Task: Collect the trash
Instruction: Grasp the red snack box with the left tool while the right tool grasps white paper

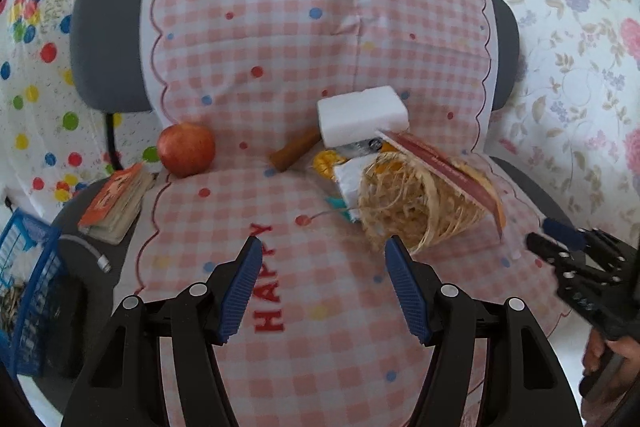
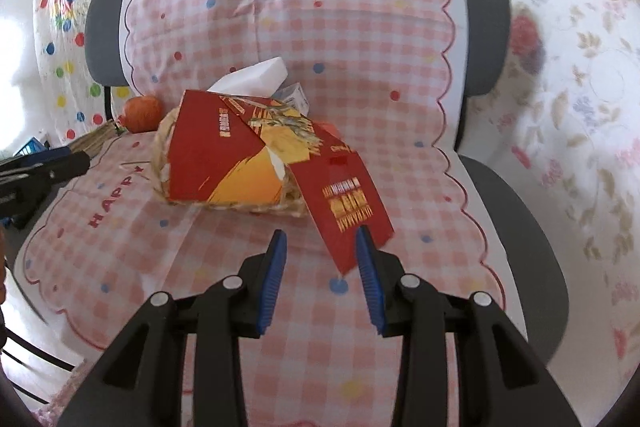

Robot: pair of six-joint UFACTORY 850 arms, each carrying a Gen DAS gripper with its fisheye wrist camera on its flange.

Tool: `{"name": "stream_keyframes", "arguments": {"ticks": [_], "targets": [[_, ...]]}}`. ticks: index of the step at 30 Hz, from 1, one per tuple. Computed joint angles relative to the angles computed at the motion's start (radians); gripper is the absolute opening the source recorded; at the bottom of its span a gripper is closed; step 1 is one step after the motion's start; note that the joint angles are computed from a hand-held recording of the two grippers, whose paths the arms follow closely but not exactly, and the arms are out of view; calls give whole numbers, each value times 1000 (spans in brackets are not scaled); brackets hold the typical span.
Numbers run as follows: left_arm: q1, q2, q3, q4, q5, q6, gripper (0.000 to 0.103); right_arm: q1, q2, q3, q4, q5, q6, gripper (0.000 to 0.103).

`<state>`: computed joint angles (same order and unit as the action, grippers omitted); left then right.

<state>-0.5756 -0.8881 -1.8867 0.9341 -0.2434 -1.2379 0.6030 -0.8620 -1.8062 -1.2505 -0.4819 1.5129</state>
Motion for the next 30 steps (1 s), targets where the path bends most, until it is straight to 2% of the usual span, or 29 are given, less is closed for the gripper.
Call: {"name": "stream_keyframes", "arguments": {"ticks": [4,7,10,11,12,13,15,18,22,26,28,30], "targets": [[3,-46,-76,-89,-8,93,65,-21,-57,-85,115,2,-132,35],[0,-82,-131,-131,-17,152,65,-23,-106,-161,150,-37,-231,35],[1,-91,-136,-271,6,285,65,-26,-156,-241,212,-62,-337,35],[0,-93,-137,-292,7,310,65,-24,-172,-264,218,-81,-359,30],[-2,-91,-130,-280,8,303,65,-19,-188,-286,210,-112,-375,20],[-4,-85,-117,-250,11,278,65,-17,-190,-287,200,-125,-370,19],[-7,-73,-89,-208,9,239,65,-16,-159,-236,168,-110,-293,14],[-1,-58,-66,-283,11,288,65,-14,-105,-158,140,-71,-190,10],[-11,-24,-12,-44,29,62,65,-18,-12,-35,31,14,41,6],[-18,13,45,-85,54,105,65,-32,48,52,-16,116,209,1],[-23,34,79,24,56,-1,65,-19,81,104,-147,74,366,1],[-24,49,102,20,76,-5,65,-8,116,153,-242,23,490,1]]}}
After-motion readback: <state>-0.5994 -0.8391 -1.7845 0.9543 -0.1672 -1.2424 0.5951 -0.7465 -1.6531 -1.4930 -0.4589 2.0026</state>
